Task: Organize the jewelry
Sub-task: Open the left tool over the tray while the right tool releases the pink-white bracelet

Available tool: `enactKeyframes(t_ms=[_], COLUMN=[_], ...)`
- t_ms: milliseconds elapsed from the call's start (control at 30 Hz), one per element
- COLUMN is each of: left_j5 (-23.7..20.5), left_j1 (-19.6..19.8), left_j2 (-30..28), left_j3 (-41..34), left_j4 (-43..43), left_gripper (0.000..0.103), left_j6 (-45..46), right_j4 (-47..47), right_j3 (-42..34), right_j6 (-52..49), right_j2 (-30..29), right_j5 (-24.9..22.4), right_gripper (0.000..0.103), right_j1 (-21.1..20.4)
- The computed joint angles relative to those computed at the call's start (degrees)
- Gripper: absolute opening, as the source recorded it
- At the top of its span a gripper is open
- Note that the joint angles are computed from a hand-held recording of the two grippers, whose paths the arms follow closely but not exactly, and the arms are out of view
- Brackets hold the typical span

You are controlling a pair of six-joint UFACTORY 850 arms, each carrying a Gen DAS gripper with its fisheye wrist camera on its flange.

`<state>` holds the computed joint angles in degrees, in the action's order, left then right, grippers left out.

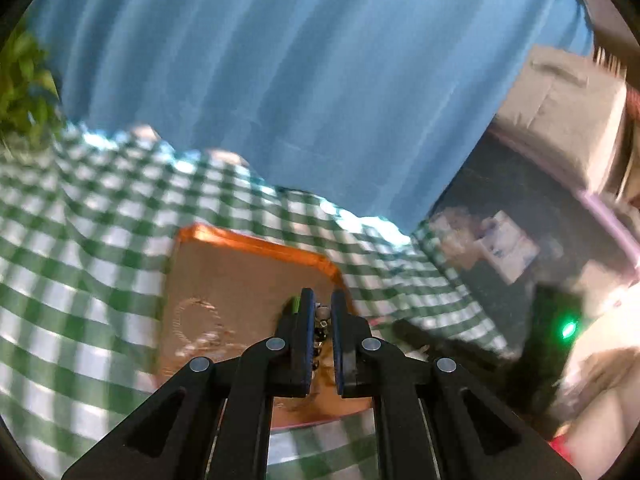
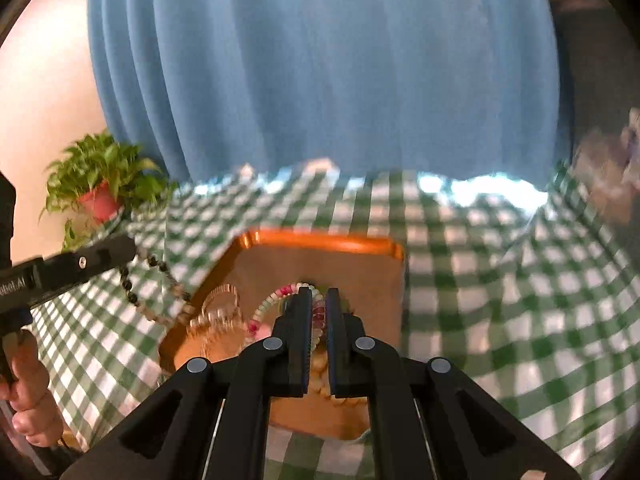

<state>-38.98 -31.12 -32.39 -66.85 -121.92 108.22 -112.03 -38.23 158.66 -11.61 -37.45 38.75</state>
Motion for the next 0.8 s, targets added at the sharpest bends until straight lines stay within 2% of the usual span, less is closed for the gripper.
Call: enactKeyframes(t_ms=[67, 133, 200, 300, 367, 433, 533, 600, 667, 700, 800], left_j5=[-5.62, -5.74, -1.79, 3.08, 6.44, 7.88, 11.46, 15.32, 19.37, 22.47, 27.49], left_j1=[1.60, 1.95, 1.45, 0.43, -0.47, -0.97, -2.08, -2.99, -3.69, -4.26, -5.32], left_j2=[-3.16, -5.32, -7.02, -8.84, -8.86, -9.33, -10.28, -11.05, -11.91, -12.53, -13.79], left_j3=[-2.61, -4.55, -6.83, -9.93, -10.25, -10.87, -12.05, -13.01, -14.22, -15.07, -16.61], left_j4=[5.03, 5.81, 7.55, 10.37, 7.94, 7.81, 7.44, 7.76, 11.03, 14.75, 24.01], left_gripper=[0.008, 0.008, 0.008, 0.008, 0.008, 0.008, 0.008, 0.008, 0.008, 0.008, 0.008], left_j6=[-7.28, -9.83, -11.47, -13.75, -11.22, -10.77, -9.02, -8.32, -11.35, -15.46, -24.34], right_j4=[-2.75, -2.87, -4.17, -4.60, -5.35, -6.80, -5.05, -5.19, -4.19, -4.16, -6.28], right_j3=[-0.72, -1.46, -1.08, -0.48, -0.04, 0.40, -0.13, -0.48, -1.31, -1.68, -1.91], right_j6=[0.40, -1.33, 0.97, 4.85, 7.22, 9.17, 7.28, 7.52, 6.05, 5.70, 8.18], right_j2=[-1.38, -2.91, -3.92, -4.97, -4.76, -4.12, -4.24, -4.66, -5.71, -6.14, -6.89], right_j5=[2.45, 3.07, 2.02, 3.08, 3.36, 3.22, 1.95, 2.14, 2.39, 2.57, 2.97], right_gripper=[0.005, 0.005, 0.005, 0.005, 0.005, 0.005, 0.005, 0.005, 0.005, 0.005, 0.005], right_j1=[-0.76, -0.82, -1.11, -3.72, -5.34, -6.65, -7.31, -7.56, -7.56, -7.75, -7.99])
